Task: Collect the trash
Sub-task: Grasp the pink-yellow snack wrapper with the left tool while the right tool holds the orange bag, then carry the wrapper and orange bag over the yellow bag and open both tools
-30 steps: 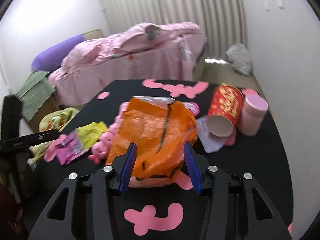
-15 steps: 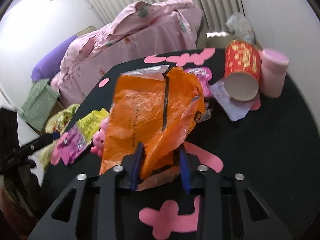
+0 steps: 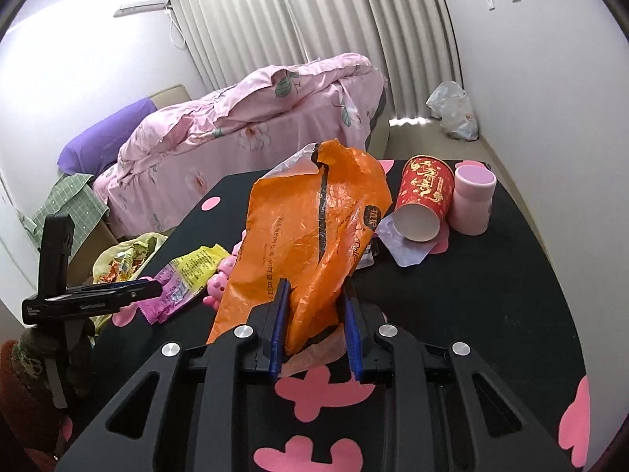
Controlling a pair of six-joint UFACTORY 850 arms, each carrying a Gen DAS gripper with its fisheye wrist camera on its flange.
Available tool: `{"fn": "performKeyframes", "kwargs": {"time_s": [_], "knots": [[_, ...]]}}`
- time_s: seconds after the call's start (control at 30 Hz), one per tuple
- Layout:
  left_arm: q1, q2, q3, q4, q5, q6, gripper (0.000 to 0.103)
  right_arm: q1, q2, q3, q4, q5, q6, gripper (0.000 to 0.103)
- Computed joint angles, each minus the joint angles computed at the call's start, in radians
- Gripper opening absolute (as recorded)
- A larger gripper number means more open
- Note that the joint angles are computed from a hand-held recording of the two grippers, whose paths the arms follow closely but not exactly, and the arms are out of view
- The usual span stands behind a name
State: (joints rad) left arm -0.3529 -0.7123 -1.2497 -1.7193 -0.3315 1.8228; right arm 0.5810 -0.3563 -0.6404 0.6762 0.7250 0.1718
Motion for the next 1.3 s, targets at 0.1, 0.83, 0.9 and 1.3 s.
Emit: {"fn": "performKeyframes", "kwargs": {"time_s": [0.1, 0.83, 0.9, 1.3], "knots": [[0.006, 0.010, 0.014, -0.027, -0.030, 0.019, 0.010, 0.015, -0.001, -0.009, 0.030, 0.000, -0.031, 0.024], [0.170, 0.288, 0.292, -0.489, -0.253, 0.494, 0.010, 0.176, -0.001, -0.212, 0.399, -0.035, -0.598, 0.024], [0.195, 0.295, 0.301, -0.483, -0.273, 0.483, 0.010, 0.186, -0.018, -0.248, 0.423, -0.048, -0.648, 0.024], [0.293, 0.279, 0.300, -0.544, -0.276, 0.453, 0.010, 0.198, -0.175, -0.471, 0.400, -0.208, -0.766, 0.024]]}}
